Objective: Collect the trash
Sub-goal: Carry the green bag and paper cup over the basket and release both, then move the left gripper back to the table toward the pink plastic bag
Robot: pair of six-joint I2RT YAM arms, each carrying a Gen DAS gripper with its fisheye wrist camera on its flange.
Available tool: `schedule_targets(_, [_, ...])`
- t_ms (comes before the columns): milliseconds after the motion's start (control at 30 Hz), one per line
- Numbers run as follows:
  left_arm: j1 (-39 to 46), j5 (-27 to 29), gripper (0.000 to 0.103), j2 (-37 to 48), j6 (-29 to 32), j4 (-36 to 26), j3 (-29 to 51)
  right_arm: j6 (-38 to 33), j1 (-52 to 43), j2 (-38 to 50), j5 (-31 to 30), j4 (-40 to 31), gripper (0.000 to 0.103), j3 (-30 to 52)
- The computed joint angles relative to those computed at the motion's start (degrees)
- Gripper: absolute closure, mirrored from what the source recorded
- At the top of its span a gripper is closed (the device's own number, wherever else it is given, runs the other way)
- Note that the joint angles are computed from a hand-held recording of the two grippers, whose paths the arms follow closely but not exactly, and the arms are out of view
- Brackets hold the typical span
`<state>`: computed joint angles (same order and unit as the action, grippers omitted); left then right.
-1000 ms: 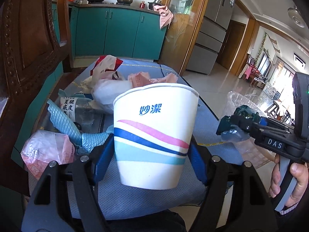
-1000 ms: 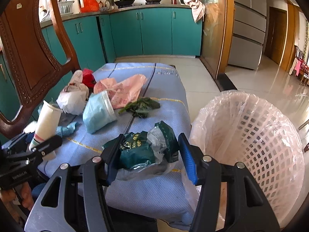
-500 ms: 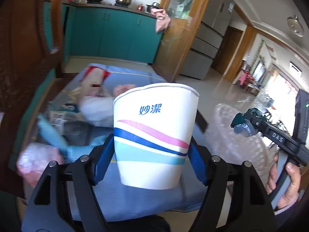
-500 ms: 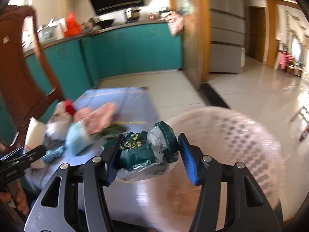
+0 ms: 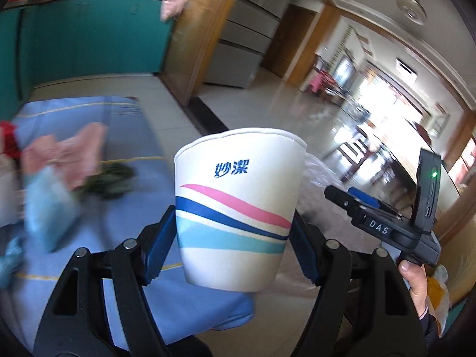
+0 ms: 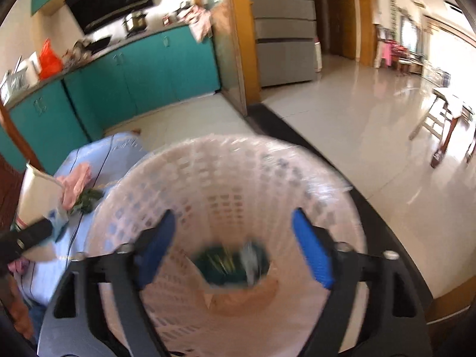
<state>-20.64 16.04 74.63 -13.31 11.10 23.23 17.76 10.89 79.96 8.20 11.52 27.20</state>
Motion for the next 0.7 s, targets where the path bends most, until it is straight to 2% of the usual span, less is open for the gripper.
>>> schedule_targets(133, [-6.3,-1.0,0.029,6.8,-0.8,1.0,5.0,0.2,-4.7,-5.7,-1.0,-0.5,0.015,-2.5])
schedule_targets(200, [-8.6,-2.1,0.021,9.3,-0.8,0.8,7.2,0.9,-6.9,-8.0,-2.0,-0.5,0.015,-3.6])
schedule_targets(233, [-9.5,-3.5,0.011,9.8,-0.5,0.5,7.9,1.1,-7.5,-8.8,-2.4,-0.7,0.015,-3.9])
schedule_targets(333, [-9.7,-7.3,0.008,7.8,0.2,1.5,6.1,1.4,-8.3,-10.5,-2.9,-1.0,0.015,-4.6])
schedule_targets(400, [-7.7,-10.8,0.008,4.3,0.6,-0.7,4.3,1.4,-7.3,-10.5,-2.4,-0.7,0.015,-4.6])
schedule_targets(533, [-2.6,-28.8,0.008,-7.5,2.2,-9.1,-1.3,1.8,-0.9,-9.7,1.0,0.2,0.015,-3.6])
schedule_targets(567, [-0.2,-31.4,0.008,-9.9,3.2,-11.0,-2.5,1.9,0.7,-8.9,1.6,0.7,0.015,-3.2])
schedule_targets(667, [10.2,-36.0,0.008,-16.0,7.4,-16.4,-5.8,2.2,7.4,-5.3,3.4,2.6,0.015,-1.2])
schedule_targets(700, [14.0,-35.8,0.008,-17.2,9.0,-17.3,-6.8,2.1,10.1,-3.6,4.6,3.2,0.015,-0.3])
